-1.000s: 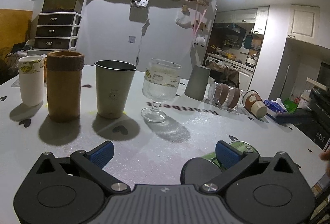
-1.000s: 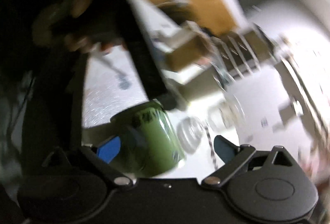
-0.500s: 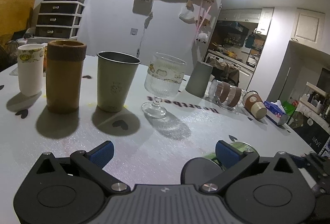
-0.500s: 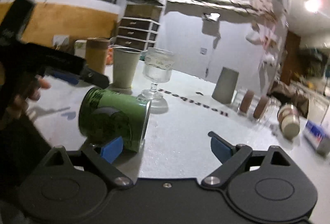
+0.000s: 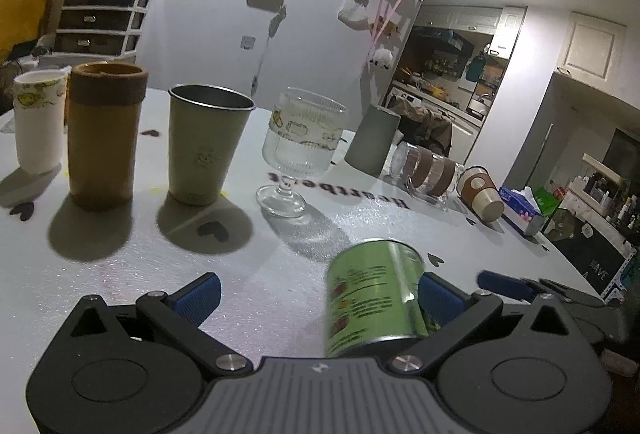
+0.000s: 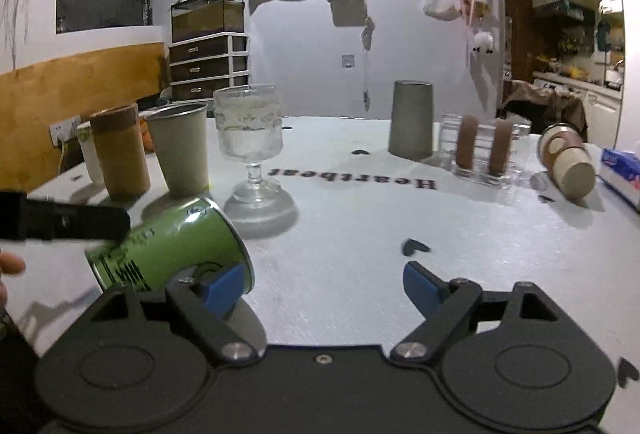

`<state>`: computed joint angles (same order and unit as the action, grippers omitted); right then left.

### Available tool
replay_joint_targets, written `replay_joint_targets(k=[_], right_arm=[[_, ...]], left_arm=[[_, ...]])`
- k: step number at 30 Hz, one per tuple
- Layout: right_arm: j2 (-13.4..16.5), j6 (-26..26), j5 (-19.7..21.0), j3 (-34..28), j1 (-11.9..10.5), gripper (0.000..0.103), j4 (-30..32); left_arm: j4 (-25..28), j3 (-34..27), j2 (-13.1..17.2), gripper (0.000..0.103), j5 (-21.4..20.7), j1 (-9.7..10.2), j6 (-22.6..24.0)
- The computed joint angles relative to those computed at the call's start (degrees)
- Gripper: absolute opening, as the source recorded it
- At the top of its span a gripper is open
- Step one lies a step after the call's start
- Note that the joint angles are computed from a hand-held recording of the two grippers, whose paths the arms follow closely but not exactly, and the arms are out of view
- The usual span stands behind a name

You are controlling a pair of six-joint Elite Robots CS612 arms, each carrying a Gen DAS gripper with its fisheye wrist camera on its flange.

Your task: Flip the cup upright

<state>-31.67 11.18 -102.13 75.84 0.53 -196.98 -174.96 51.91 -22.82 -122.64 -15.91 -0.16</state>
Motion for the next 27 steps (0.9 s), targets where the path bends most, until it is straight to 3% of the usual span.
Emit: replay_joint_targets(k=[5,8,11,14,27], right_arm=[[0.5,3.8,2.1,-1.7,-0.3,0.085,2.7],[-0.5,8.7,4.2,0.1,-0.5,0.085,3.3],[-1.7,14.5,9.3,2.5,-1.2,0.084,2.6],[-2.1,15.8,12.7,3.6,-1.4,0.082,0.8],[-1.5,16.4,16.0,2.9,-1.4,0.074,-0.7]], left_arm=[[7.3,-3.0,0.6,0.102,0.2,-0.22,-1.1],[18.9,-9.0,2.3,0.102,-2.6,-0.08,-0.9],[31.3,-16.5,4.9,0.099,-4.7,-0.13,-0.2],[40.4,-23.4,7.4,0.097,-4.0,-0.50,1.0],[53.7,-37.5,12.8,0.094,-2.1,-1.81,4.9]])
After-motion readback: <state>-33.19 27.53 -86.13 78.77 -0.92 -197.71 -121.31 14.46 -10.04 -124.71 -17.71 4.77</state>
